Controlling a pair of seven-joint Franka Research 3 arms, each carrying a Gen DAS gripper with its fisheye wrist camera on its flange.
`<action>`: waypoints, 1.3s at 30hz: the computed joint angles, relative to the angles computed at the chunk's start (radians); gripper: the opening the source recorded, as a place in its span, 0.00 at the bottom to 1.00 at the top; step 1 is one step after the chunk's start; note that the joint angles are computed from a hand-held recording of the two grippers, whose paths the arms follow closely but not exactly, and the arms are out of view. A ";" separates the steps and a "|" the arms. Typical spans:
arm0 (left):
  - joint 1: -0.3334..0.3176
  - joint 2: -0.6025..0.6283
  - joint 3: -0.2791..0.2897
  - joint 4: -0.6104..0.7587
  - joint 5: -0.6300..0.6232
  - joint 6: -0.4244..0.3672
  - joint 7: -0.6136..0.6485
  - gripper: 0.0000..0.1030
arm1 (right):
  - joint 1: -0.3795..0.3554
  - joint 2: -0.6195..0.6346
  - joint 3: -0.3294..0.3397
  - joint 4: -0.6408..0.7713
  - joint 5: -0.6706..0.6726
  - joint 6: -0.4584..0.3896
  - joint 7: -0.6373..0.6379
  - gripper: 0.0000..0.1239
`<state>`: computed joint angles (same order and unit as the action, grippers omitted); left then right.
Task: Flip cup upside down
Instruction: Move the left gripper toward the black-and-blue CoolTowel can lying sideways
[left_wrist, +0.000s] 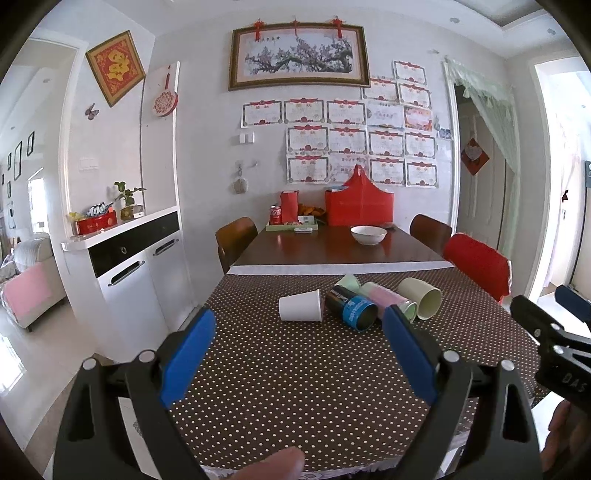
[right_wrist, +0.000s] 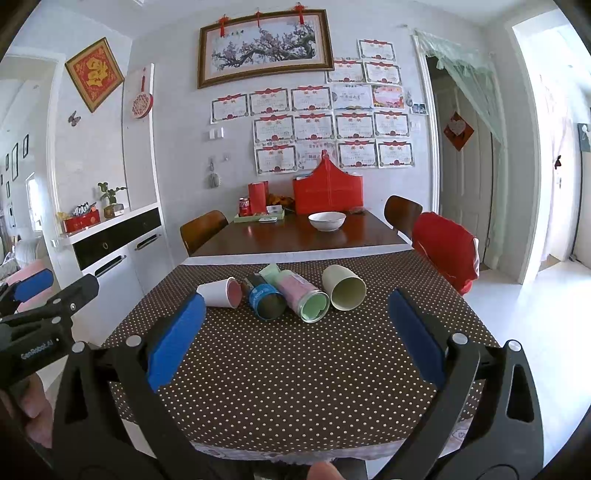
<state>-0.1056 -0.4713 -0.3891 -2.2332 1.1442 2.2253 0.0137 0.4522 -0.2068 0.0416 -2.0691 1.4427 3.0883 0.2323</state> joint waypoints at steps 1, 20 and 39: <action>0.000 0.003 0.007 0.002 -0.005 0.005 0.009 0.88 | -0.002 0.005 0.002 0.002 -0.011 0.000 0.009 0.78; 0.009 0.313 0.113 0.219 -0.060 0.107 0.143 0.88 | -0.115 0.248 0.032 0.180 -0.473 -0.068 0.423 0.78; -0.083 0.846 0.292 0.799 -0.320 0.101 0.427 0.88 | -0.238 0.620 0.068 0.608 -0.900 -0.283 0.824 0.78</action>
